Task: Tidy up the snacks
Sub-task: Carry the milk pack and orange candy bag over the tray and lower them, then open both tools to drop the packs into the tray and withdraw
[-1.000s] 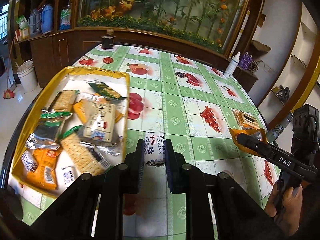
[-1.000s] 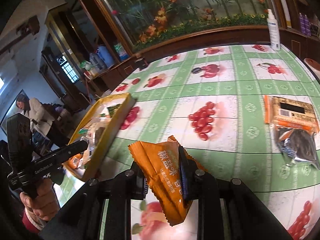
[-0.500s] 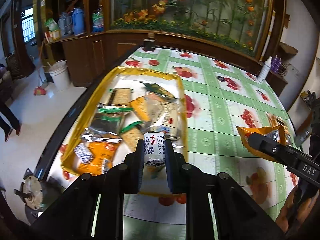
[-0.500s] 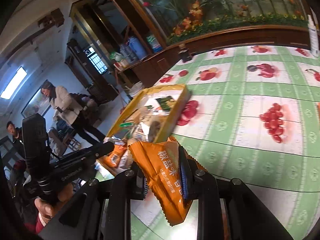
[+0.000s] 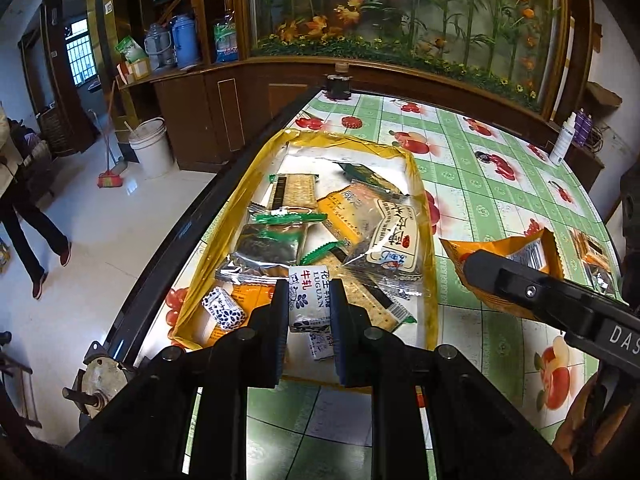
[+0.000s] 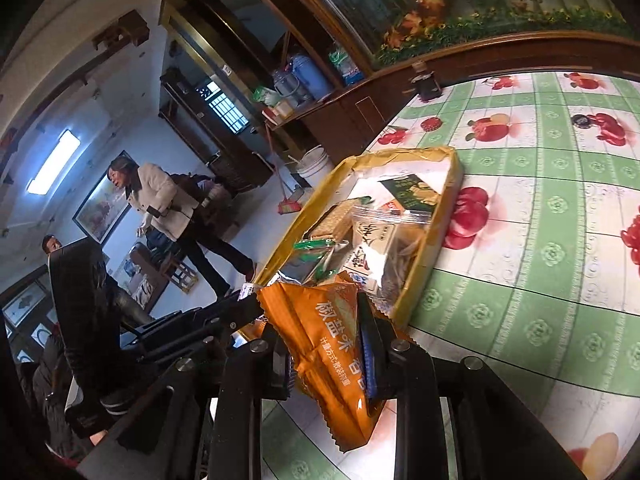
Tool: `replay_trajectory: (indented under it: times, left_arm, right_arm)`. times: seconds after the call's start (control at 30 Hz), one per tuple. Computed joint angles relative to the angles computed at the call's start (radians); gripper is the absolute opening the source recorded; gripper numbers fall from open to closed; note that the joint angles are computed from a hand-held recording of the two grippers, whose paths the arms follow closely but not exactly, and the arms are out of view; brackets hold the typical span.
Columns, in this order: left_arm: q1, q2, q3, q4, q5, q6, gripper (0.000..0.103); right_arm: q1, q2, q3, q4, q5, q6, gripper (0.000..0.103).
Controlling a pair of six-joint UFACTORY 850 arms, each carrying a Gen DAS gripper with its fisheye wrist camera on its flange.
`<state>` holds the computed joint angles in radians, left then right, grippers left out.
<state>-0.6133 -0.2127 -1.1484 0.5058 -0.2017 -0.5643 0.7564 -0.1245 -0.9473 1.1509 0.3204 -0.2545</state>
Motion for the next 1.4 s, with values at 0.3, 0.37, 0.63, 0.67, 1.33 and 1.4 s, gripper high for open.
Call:
replay_trajectory:
  times: [0.3,0.37,0.63,0.67,1.33,1.4]
  left_arm:
    - [0.037,-0.037,-0.033,-0.133,-0.017,0.119,0.016]
    - [0.041,-0.045,-0.042,-0.167,-0.025,0.15,0.016]
    - [0.031,-0.073,-0.079,-0.142,-0.043,0.138,0.016]
    - [0.029,-0.078,-0.084,-0.126,-0.046,0.123,0.016]
    - [0.014,-0.103,-0.097,0.337,-0.074,-0.322,0.016]
    - [0.013,-0.102,-0.096,0.349,-0.074,-0.334,0.016]
  right_arm:
    - [-0.032,-0.066,-0.079,0.022,-0.02,-0.066,0.025]
    - [-0.041,-0.083,-0.097,0.013,-0.03,-0.068,0.025]
    - [-0.073,-0.166,-0.195,0.078,-0.04,-0.189,0.025]
    - [-0.075,-0.175,-0.208,0.103,-0.036,-0.223,0.025]
    - [-0.12,-0.231,-0.265,0.046,-0.036,-0.188,0.028]
    - [-0.12,-0.235,-0.269,0.046,-0.035,-0.191,0.028]
